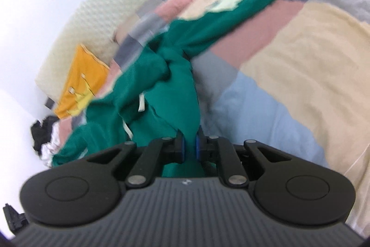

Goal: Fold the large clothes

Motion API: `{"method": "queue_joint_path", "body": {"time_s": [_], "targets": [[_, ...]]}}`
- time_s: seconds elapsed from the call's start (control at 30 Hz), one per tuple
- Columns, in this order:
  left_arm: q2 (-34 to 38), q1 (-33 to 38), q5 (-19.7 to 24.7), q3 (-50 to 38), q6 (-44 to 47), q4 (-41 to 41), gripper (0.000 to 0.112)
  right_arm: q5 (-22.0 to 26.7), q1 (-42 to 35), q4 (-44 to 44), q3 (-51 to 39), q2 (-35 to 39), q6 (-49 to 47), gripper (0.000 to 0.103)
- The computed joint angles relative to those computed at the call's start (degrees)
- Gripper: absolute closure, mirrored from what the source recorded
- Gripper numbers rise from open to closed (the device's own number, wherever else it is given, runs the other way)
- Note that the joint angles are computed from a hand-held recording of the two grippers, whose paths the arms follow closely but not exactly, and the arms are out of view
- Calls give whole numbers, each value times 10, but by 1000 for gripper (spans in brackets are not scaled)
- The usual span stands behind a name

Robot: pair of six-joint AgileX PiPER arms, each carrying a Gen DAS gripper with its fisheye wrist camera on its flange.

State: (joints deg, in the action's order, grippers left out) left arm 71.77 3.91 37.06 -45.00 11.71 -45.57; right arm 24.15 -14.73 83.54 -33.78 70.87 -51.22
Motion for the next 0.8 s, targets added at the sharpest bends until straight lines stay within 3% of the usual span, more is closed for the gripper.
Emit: {"method": "queue_joint_path", "body": {"time_s": [0.13, 0.33, 0.47, 0.53, 0.6, 0.67, 0.73, 0.8], "targets": [[-38, 37, 37, 26, -32, 20, 103, -11, -2, -86, 0, -15, 88, 92], [28, 29, 5, 44, -44, 53, 103, -4, 14, -285, -40, 35, 310, 92], [56, 21, -11, 36, -36, 50, 100, -16, 38, -333, -43, 31, 348, 90], [57, 6, -5, 16, -84, 113, 89, -17, 43, -342, -41, 26, 356, 90], [51, -17, -7, -1, -157, 209, 63, -23, 52, -362, -45, 26, 379, 88], [41, -19, 2, -14, -164, 234, 54, -29, 61, -374, -48, 26, 386, 86], [32, -11, 24, -29, -156, 237, 51, -35, 72, -418, -49, 22, 423, 72], [24, -13, 38, -49, -157, 251, 50, -43, 76, -433, -47, 17, 436, 42]]}}
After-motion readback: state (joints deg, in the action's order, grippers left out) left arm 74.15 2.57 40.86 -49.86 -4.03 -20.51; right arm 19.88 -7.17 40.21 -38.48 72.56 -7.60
